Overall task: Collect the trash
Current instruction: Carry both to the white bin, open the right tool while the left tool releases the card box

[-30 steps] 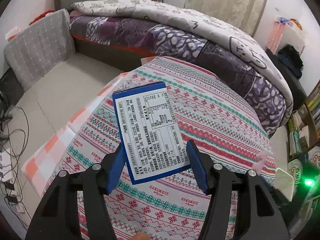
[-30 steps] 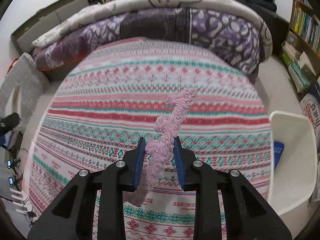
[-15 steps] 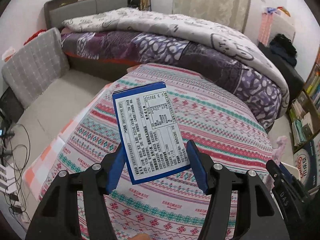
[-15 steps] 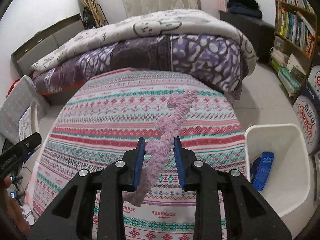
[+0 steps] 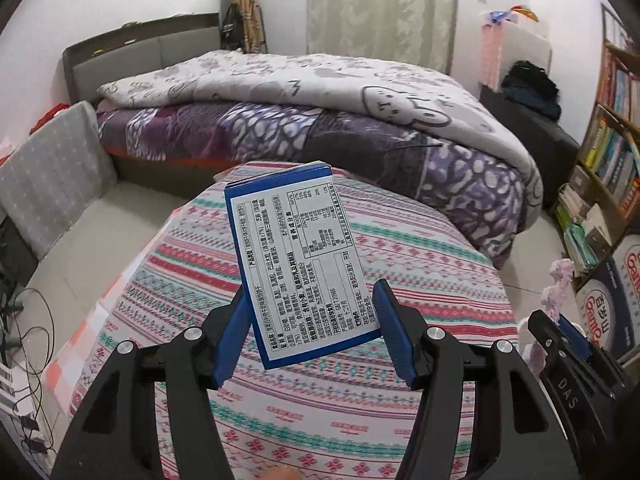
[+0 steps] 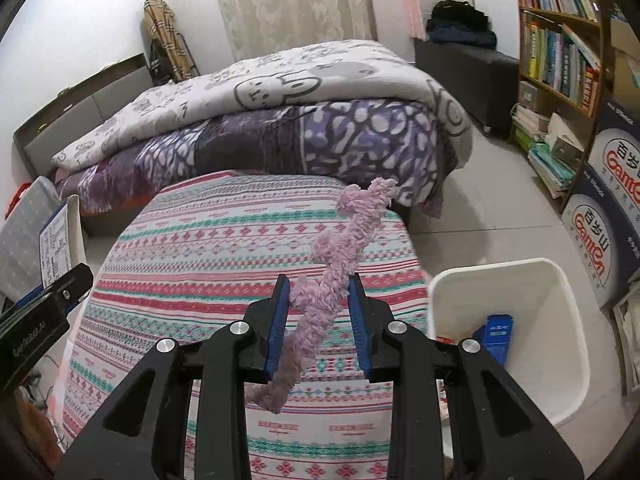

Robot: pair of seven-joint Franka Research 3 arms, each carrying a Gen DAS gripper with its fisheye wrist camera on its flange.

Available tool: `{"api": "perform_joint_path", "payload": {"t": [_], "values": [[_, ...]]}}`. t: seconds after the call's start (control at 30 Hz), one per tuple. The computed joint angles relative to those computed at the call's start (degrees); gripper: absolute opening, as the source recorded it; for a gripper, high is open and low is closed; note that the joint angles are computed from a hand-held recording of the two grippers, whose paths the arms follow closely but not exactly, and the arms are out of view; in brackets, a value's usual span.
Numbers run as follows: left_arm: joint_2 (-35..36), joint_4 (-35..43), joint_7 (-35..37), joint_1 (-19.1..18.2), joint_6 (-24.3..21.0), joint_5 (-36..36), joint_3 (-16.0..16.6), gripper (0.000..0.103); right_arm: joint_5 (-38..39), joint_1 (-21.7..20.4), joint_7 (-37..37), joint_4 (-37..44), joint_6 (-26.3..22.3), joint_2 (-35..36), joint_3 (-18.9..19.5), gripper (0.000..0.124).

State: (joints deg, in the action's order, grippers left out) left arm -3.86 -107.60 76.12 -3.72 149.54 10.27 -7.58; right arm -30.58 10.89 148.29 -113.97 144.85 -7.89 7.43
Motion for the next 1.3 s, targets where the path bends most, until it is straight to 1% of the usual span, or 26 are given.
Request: {"api": "perform_joint_path", "payload": {"t": [0.23, 0.43, 0.7, 0.8, 0.83, 0.87, 0.97, 1.0, 1.07, 1.1, 1.17, 1.3], "values": [[-0.2, -0.44, -0.22, -1.48, 0.31, 1.03, -1.23, 0.06, -1.2, -2.33, 1.42, -3.24, -0.32, -3.72, 0.04, 0.028], [-0.19, -0.53, -0.58, -2.86, 0.28, 2.21, -2.07, 0.06, 0.14, -4.75, 1.55, -5.49, -0.86, -6.25, 0.2, 0.028], [-0.02, -0.77, -0.48, -5.01, 0.49, 3.51, -3.28, 0.06, 3.57, -7.69, 2.21, -8.12, -4.2, -9.01, -0.11, 0.029], [0.2, -0.66, -0.04, -5.87, 0.48, 3.33, -3.68, 0.06, 4.35, -8.88, 2.59, -9.4, -5.27, -10.45, -0.2, 0.031], [0.23, -0.68, 0.24, -6.18, 0.45, 3.06, -3.81, 0.06, 4.67, -9.25, 2.59, -9.87, -5.56, -11.01, -0.26, 0.033], [0.31, -0.64, 0.48, -6.45, 0.41, 2.79, -3.9, 0.06, 4.99, -9.67, 2.83, -10.39, -5.78, -11.62, -0.29, 0.039], [0.56, -0.53, 0.8, -7.31, 0.26, 2.39, -4.34, 0.06, 5.02, -11.24, 3.62, -11.73, -6.53, -13.34, -0.08, 0.051], [0.68, -0.45, 0.91, -7.62, 0.14, 2.2, -4.49, 0.06, 5.07, -11.68, 3.84, -12.17, -6.75, -13.94, 0.02, 0.053], [1.09, -0.02, 1.07, -8.24, -0.35, 1.82, -4.83, 0.06, 5.0, -12.81, 4.8, -13.35, -6.89, -15.37, 0.17, 0.061], [1.36, 0.25, 1.49, -8.67, -0.74, 1.19, -5.06, 0.06, 4.99, -13.41, 5.23, -14.0, -7.05, -16.21, 0.21, 0.063], [1.77, 0.61, 2.05, -9.25, -1.22, 0.44, -5.3, 0.06, 5.12, -14.58, 5.79, -15.18, -7.26, -17.77, 0.2, 0.071], [2.54, 1.05, 2.72, -10.7, -1.67, 0.0, -6.19, 0.06, 5.31, -17.01, 6.8, -17.32, -7.92, -20.72, 0.38, 0.078]]}}
